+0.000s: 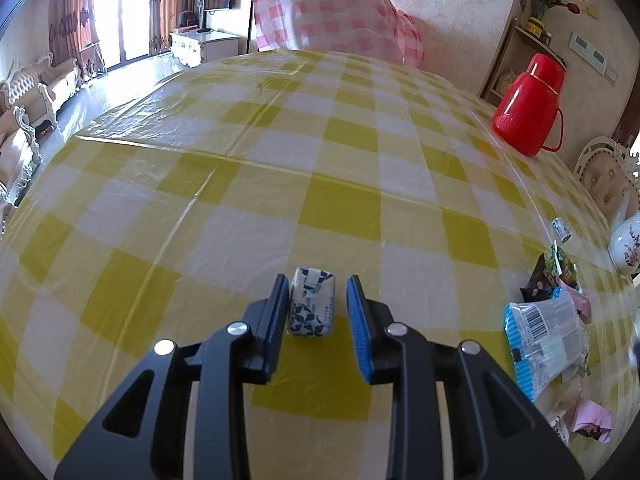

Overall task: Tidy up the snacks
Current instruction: 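Carry the carton and packet to the white box and open both tools to release them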

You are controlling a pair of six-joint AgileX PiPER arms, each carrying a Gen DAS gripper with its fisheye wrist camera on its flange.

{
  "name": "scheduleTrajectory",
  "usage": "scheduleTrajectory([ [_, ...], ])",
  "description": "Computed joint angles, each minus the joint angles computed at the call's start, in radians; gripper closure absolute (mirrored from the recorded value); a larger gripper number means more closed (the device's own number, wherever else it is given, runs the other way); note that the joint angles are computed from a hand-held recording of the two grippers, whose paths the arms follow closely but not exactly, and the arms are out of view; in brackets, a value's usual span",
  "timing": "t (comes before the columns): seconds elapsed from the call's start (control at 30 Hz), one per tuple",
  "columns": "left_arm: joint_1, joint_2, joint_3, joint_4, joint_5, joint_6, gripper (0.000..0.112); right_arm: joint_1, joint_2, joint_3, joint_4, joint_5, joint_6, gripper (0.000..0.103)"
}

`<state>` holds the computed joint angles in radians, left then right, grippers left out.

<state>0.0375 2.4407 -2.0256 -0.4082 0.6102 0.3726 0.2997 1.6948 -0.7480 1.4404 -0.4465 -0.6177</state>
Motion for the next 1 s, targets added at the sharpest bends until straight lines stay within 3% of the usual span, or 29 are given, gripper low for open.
scheduleTrajectory([
  [0.17,0.005,0.008,-0.015,-0.017,0.011,0.018,0.082,0.322,-0.074,0.154,0.111,-0.238,0.159,0.066],
  [0.23,0.012,0.014,-0.025,-0.047,0.025,0.044,0.083,0.383,-0.067,0.152,0.139,-0.242,0.181,0.066],
  [0.27,0.020,0.020,-0.034,-0.082,0.042,0.075,0.090,0.398,-0.060,0.147,0.125,-0.231,0.202,0.066],
  [0.37,0.036,0.030,-0.051,-0.148,0.078,0.138,0.091,0.423,-0.061,0.129,0.145,-0.222,0.161,0.066],
  [0.47,0.034,0.014,-0.020,-0.176,0.063,0.169,0.091,0.418,-0.081,0.147,0.115,-0.214,0.179,0.066],
  [0.77,-0.011,-0.127,0.220,-0.262,-0.129,0.295,0.091,0.403,-0.102,0.176,0.076,-0.207,0.213,0.066],
  [1.0,-0.106,-0.388,0.649,-0.701,-0.313,0.806,0.091,0.349,-0.087,0.190,0.059,-0.164,0.239,0.066],
])
